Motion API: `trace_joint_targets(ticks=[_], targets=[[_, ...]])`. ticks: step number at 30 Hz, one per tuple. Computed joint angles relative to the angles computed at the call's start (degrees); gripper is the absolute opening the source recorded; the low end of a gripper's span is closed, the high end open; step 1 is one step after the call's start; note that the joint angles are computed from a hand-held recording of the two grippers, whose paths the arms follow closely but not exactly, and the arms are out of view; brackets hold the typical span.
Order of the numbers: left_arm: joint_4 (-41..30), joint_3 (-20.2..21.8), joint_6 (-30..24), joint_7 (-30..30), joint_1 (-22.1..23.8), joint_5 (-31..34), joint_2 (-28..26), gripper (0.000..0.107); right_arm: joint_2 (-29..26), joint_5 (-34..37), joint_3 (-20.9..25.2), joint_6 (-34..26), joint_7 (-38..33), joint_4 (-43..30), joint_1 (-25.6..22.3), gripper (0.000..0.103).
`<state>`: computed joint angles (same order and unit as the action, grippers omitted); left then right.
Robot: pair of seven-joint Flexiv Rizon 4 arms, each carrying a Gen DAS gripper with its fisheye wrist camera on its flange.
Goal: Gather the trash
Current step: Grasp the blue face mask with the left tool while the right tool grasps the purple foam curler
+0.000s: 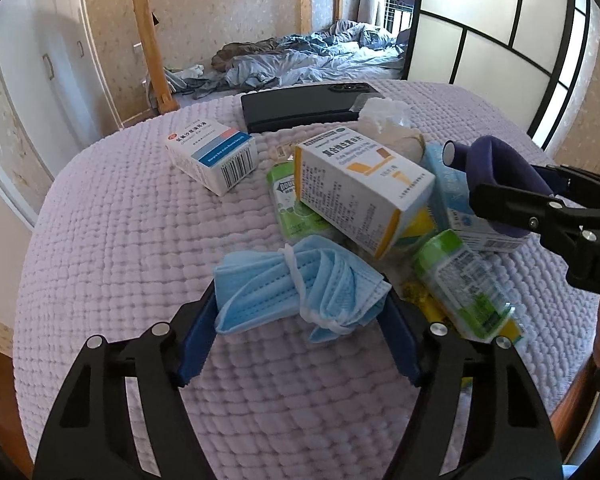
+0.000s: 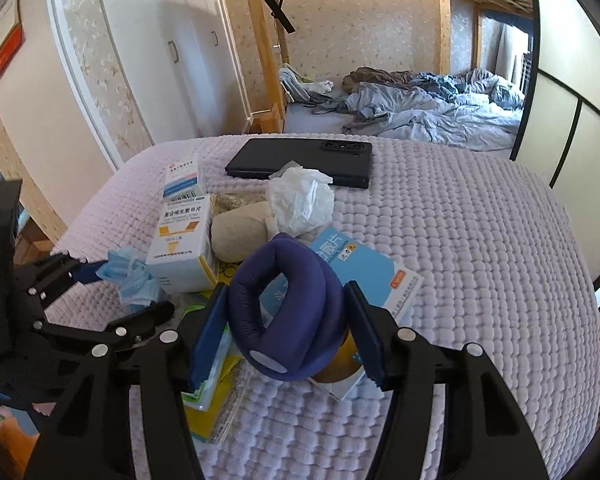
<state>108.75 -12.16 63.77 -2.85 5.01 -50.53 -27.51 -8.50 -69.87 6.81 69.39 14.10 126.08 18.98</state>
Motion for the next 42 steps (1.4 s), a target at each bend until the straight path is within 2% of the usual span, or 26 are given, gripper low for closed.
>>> trace_joint_targets(ticks=[11,22,42], targets=[[1.77,2.44,-4.89,-0.68,0.33,-0.45,3.12,0.074,2.93,2.61,1.99,0.0,1.02,2.83,0.46,0.058],[6.5,4.36,-3.66,0.45,-0.73,-0.21,6.8,0.074,4.91,7.23,4.48,-1.05,1.44,5.51,2.75,0.058],[11.74,8.22,-8.84,2.92,-1.07,-0.54,11.67,0.074,7.44,11.98,8.16,-5.49,2.94,6.94,7.18,0.058]])
